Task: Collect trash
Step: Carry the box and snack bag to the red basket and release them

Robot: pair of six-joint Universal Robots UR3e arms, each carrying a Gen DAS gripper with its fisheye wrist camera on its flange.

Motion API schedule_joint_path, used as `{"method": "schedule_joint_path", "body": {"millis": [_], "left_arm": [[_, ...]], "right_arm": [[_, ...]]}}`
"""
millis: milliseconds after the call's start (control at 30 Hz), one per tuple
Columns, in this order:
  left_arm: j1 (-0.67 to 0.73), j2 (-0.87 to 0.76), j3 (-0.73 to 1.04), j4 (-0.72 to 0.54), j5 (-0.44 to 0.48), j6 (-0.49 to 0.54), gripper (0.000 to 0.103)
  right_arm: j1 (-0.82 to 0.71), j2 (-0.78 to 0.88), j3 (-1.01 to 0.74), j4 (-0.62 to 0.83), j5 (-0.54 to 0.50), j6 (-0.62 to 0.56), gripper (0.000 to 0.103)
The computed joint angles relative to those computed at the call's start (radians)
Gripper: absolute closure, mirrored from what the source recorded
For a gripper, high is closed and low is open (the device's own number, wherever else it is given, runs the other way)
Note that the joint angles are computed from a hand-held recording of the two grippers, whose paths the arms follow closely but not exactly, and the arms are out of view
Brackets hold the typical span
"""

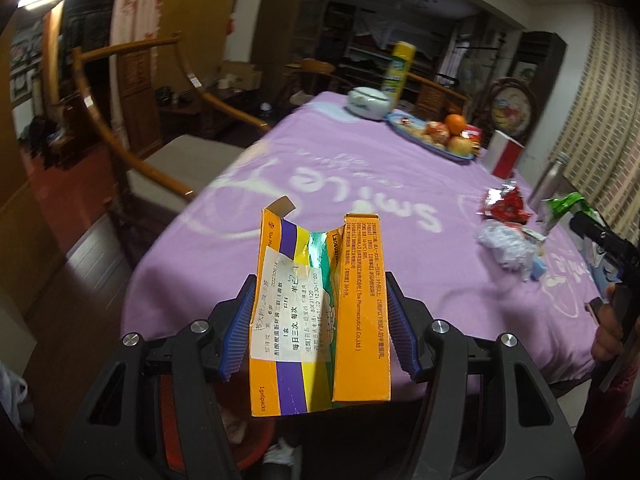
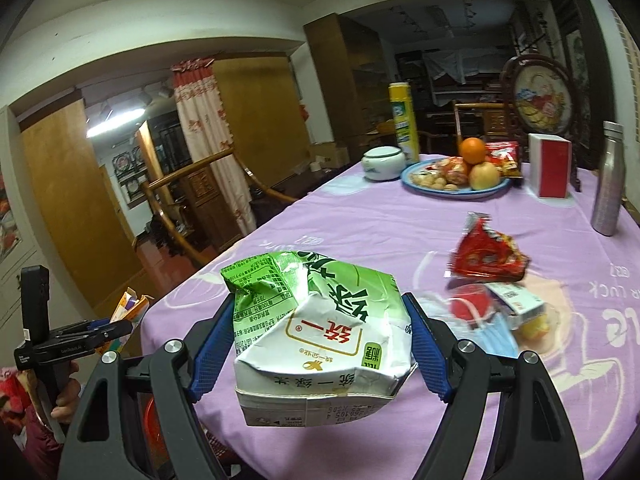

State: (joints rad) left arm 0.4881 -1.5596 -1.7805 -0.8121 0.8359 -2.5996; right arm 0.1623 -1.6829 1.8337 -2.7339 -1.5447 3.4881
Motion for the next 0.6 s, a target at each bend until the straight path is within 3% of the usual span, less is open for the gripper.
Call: {"method": "schedule_joint_path", "body": {"millis": [200,400,533,600], "left_arm": [[0.139,0.011,-0.031,-0.09,0.037,0.099,0.042],[0.214,-0.051,-0.048,-0.09,0.096,0.154,0.04],[0.242,-0.067,-0.077,-0.025,0.112,0.129,0.014],[0.264,-0.058,-0.097,0.006,0.091,0.126,0.009]], "right_arm": [[0.1,0.128,-0.145,0.04,-0.032,-0.001,0.024],[0.2,0.3,-0.363,0.121,-0.047,-0.005,0.024],[0.257,0.424,-0.536,0.19,-0.021,-0.019,0.024],[0.284,0.487,-0.626,0.233,-0.003,-0.028,0.024]]}}
